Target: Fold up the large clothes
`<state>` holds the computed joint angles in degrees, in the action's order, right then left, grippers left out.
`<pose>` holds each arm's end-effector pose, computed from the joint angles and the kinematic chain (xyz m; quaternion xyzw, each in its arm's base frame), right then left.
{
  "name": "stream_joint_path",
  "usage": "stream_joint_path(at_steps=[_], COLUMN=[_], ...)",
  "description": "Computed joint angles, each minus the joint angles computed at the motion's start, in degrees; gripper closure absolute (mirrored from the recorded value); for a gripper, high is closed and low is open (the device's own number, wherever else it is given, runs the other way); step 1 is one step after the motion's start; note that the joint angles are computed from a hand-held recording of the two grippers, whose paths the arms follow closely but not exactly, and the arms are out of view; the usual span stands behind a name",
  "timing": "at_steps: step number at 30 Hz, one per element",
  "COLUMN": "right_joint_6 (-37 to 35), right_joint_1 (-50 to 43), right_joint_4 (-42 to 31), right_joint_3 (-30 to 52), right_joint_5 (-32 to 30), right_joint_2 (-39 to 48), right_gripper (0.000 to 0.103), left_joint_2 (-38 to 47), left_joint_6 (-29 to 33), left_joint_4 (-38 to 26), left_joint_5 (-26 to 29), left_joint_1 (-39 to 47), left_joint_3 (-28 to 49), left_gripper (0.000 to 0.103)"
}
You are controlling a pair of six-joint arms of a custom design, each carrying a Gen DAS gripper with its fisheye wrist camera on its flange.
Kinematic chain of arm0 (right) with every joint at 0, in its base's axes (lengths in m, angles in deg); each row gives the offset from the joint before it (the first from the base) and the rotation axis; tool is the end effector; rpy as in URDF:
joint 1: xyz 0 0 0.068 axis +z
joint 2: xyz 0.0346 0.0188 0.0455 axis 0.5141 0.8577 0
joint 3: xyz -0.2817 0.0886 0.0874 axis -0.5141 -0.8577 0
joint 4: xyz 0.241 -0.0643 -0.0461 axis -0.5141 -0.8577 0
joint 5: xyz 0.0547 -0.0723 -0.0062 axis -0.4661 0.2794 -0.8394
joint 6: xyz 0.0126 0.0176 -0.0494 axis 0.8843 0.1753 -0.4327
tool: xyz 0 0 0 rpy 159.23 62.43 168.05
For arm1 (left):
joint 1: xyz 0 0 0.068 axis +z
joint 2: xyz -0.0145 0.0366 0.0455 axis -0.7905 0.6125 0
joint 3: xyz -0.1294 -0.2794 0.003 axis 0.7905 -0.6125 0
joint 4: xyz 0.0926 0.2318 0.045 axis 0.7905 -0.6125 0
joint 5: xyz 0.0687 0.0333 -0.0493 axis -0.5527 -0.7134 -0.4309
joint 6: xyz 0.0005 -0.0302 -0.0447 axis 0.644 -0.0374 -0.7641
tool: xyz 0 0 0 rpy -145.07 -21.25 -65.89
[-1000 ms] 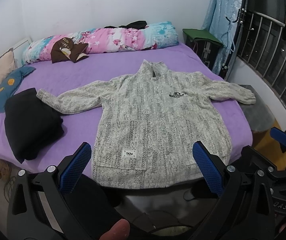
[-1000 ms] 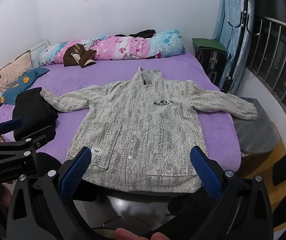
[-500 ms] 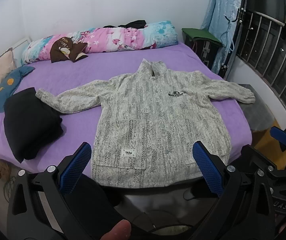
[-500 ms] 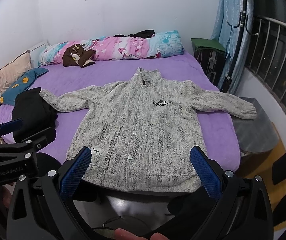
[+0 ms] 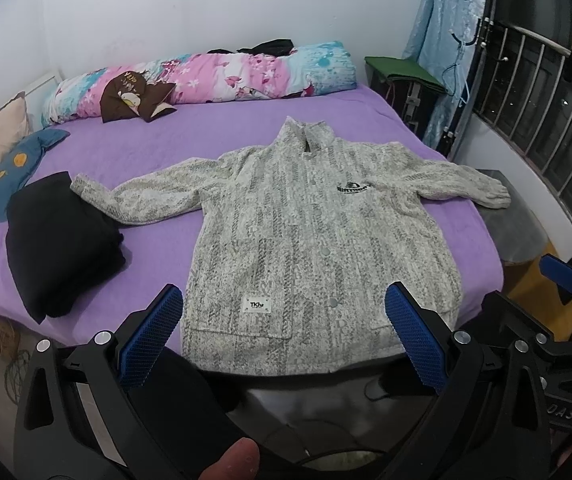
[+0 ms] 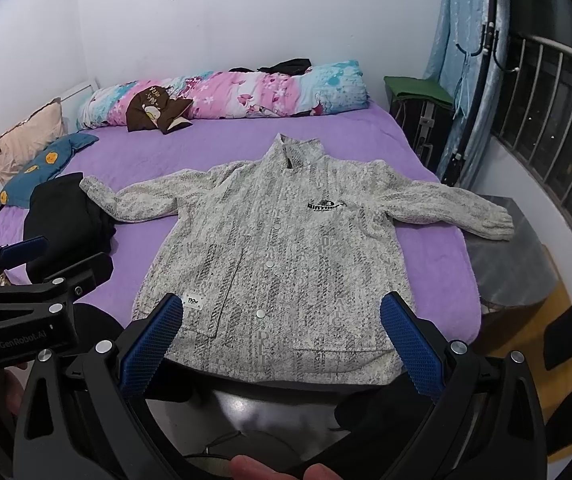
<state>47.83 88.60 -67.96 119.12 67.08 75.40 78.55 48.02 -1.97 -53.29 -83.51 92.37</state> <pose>0.1724 0.2391 0.4577 -0.0952 0.9248 0.0332 0.3668 0.2209 -0.1192 0.4241 -0.0328 0.9325 -0.0049 0.3597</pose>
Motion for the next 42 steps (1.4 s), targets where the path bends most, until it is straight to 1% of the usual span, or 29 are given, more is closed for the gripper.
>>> stream_joint_path(at_steps=[15,19,25,28,30,36,39,42], right_joint_6=[-1.1,-1.9,-3.9,-4.7,-5.3,-8.6,-10.9,-14.4], right_joint_1=[-0.9,-1.4,-2.6,-2.3,-2.2,-2.5,-2.9,-2.9], right_joint_4=[1.2,1.6,1.6,1.6,2.1,1.4,0.2,-2.5], right_joint_3=[-0.4,-0.1,1.3,2.5,3.2,9.5,16.0,25.8], right_joint_5=[-1.2,-1.8,-5.0,-4.5,-5.3,-6.3,-7.4,-8.2], right_joint_2=[-0.2,0.3,2.4,3.8,4.8,11.0,16.0,23.1], right_gripper=[0.006,0.006,0.006,0.006,0.006,0.006,0.006,0.006], left_joint_2=[-0.1,-0.4,-1.3,-1.9,-2.0,-2.6,-3.0,-3.4], left_joint_6=[0.2,0.6,1.4,2.0,2.1,4.0,5.2,6.4], left_joint_4=[0.3,0.9,2.3,3.5,4.2,6.6,7.6,8.9], left_joint_5=[0.0,-1.5,-1.1,-0.1,0.9,5.2,7.0,9.4], left_joint_1=[1.0,1.3,4.4,6.5,8.0,15.5,19.7,25.0], left_joint_3=[-0.5,-1.7,-3.6,-5.0,-5.9,-9.2,-10.8,-12.8], left_gripper=[0.006,0.006,0.006,0.006,0.006,0.006,0.006,0.006])
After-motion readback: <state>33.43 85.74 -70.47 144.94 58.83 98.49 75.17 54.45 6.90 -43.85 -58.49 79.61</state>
